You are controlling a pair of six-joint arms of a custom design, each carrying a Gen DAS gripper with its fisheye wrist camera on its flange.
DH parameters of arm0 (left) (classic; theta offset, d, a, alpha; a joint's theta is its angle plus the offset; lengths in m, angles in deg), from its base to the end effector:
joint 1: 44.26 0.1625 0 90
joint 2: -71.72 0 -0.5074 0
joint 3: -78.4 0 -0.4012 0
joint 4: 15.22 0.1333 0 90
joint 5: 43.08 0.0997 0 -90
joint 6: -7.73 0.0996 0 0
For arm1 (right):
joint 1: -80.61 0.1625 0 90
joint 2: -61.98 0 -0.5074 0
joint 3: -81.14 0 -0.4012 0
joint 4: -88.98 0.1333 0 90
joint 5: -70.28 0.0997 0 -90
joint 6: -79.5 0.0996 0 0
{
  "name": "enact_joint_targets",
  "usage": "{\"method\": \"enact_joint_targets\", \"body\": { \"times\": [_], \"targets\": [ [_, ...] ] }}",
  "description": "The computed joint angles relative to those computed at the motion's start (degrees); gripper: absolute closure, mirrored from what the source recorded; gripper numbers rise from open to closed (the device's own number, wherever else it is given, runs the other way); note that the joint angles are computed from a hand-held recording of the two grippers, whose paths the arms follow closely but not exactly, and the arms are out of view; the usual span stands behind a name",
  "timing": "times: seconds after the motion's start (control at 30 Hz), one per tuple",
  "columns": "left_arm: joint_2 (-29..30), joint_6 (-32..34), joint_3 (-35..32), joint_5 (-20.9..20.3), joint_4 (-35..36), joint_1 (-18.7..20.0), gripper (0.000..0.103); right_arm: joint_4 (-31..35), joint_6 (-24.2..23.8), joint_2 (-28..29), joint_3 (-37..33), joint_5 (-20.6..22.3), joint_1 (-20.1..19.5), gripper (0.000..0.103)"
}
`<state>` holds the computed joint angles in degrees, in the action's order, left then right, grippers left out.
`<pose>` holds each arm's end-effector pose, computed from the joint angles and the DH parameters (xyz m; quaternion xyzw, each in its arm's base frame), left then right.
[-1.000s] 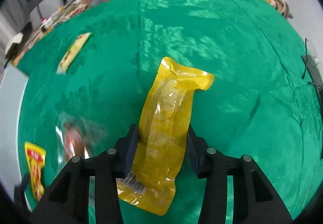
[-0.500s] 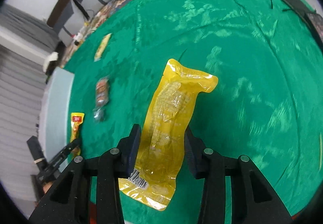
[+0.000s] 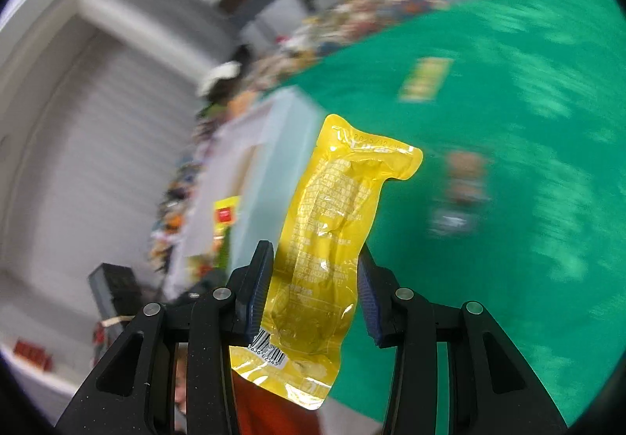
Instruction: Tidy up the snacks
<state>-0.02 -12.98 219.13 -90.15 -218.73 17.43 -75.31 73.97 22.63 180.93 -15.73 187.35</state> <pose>-0.0245 -0.4696 0.2877 -0.0812 0.8686 -0.4613 0.1619 0.3390 -0.6404 0.0626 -0.1957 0.9726 -0.1165 0.0462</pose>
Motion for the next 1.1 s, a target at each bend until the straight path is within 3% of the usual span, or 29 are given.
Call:
{"method": "enact_joint_targets", "body": {
  "times": [0.13, 0.23, 0.27, 0.33, 0.37, 0.47, 0.57, 0.67, 0.9, 1.0, 1.1],
  "targets": [
    [-7.3, 0.0, 1.2, 10.3, 4.3, 1.0, 0.059, 4.1, -2.0, 6.3, -7.1, 5.7, 6.3, 0.059],
    [-10.3, 0.0, 1.7, 16.5, 6.4, 2.6, 0.057, 6.3, -2.9, 11.1, -12.1, 7.3, 9.9, 0.058],
    [-10.8, -0.3, 1.8, 18.9, 7.1, 3.2, 0.053, 6.2, -3.1, 13.2, -13.9, 7.5, 11.2, 0.056],
    [-11.3, -1.5, 2.0, 20.6, 8.0, 4.8, 0.031, 7.0, -4.0, 17.3, -17.8, 7.9, 12.8, 0.049],
    [-11.7, -2.4, 2.3, 21.0, 8.2, 5.5, 0.015, 7.4, -4.3, 18.5, -18.6, 7.2, 13.2, 0.036],
    [-11.6, -3.7, 4.7, 22.2, 4.7, 5.9, 0.013, 8.0, -3.5, 20.8, -20.0, 3.4, 13.3, 0.034],
    [-12.0, -5.2, 7.5, 21.6, 2.2, 4.6, 0.012, 3.6, -5.2, 18.8, -15.3, 1.0, 11.5, 0.034],
    [-10.1, -4.5, 8.5, 19.7, -1.0, 1.9, 0.012, -4.1, -11.0, 15.6, -8.6, -6.2, 9.0, 0.033],
    [0.8, 2.1, 4.9, 12.6, -6.0, -5.5, 0.001, -27.6, -25.5, 10.3, 4.1, -32.3, -0.3, 0.033],
    [6.9, 3.8, 0.7, 6.3, -3.3, -5.5, 0.000, -35.8, -27.6, 8.8, 6.1, -38.2, -4.5, 0.033],
    [15.5, 4.0, -5.0, 1.4, 1.0, -3.1, 0.001, -37.2, -25.8, 6.8, 6.4, -40.3, -8.0, 0.033]
  ]
}}
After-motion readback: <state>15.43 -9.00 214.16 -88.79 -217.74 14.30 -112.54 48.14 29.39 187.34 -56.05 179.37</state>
